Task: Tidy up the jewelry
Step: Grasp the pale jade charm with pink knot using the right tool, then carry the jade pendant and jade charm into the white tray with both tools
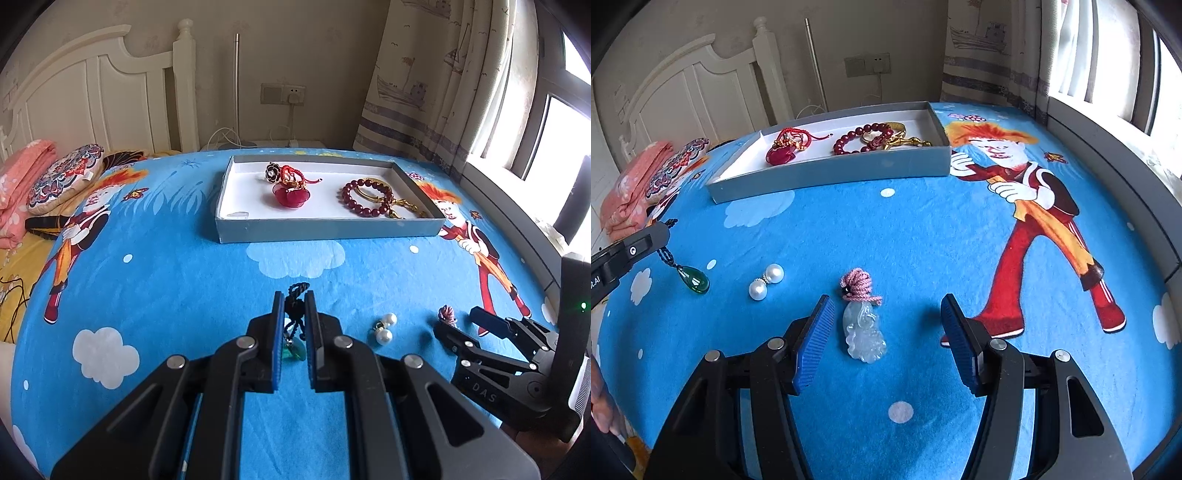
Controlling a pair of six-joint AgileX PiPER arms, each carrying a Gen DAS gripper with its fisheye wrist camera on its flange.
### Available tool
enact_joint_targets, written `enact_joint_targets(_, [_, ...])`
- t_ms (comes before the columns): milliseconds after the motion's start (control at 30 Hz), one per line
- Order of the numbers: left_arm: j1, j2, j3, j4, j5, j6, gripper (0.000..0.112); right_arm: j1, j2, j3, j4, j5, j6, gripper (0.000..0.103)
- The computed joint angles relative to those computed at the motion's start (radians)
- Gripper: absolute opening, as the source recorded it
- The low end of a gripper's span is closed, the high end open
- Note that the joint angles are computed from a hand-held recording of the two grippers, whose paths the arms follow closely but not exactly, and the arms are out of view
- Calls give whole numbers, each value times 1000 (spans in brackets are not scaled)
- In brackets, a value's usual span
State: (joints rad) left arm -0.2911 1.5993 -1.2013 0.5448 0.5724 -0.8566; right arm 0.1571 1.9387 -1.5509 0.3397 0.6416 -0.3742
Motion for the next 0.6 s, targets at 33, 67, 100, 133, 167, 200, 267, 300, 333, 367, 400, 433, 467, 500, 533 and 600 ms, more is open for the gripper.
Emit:
enact_joint_targets(33, [0,-1,2,0,-1,0,10,11,12,-17,-29,7,22,57])
enact_joint_targets(67, [0,-2,3,1,-1,-2,10,25,16,-26,-69,4,48,46])
enact_joint_targets(100, [-1,0,1,2,-1,-4,10,34,18,-34,-99,7,66,40])
enact_joint_targets(133, [-1,0,1,2,-1,-3,10,35,20,-43,-100,15,63,30])
enact_joint_targets(167, [-1,0,3,1,-3,-2,10,38,20,-44,-109,17,68,24])
enact_joint_targets(200, [-2,0,3,0,-3,-2,10,38,19,-44,-114,16,67,23])
enact_joint_targets(267, [-4,3,4,-5,-7,2,10,31,13,-32,-91,12,44,20])
enact_joint_targets(300, [-7,2,5,-4,-8,0,10,27,8,-23,-77,8,31,20])
enact_joint_targets(333, [-8,4,4,-4,-9,2,10,21,3,-15,-56,5,17,19])
enact_joint_targets(367, [-10,3,3,-3,-9,1,10,17,-3,-7,-41,0,6,19])
enact_joint_targets(400, [-15,2,2,1,-8,-4,10,15,-8,-3,-36,-4,2,19])
enact_joint_targets(433, [-18,1,1,3,-8,-6,10,13,-13,-2,-30,-4,-6,19])
enact_joint_targets(467, [-23,0,2,8,-8,-12,10,12,-17,-4,-26,-2,-8,19])
enact_joint_targets(500, [-25,-2,0,7,-7,-12,10,11,-22,-6,-22,-3,-9,18])
enact_joint_targets(533, [-26,-3,0,7,-7,-13,10,11,-27,-8,-19,-3,-10,17])
enact_joint_targets(600, [-32,-5,-5,12,-2,-18,10,14,-37,-12,-16,-5,-9,17])
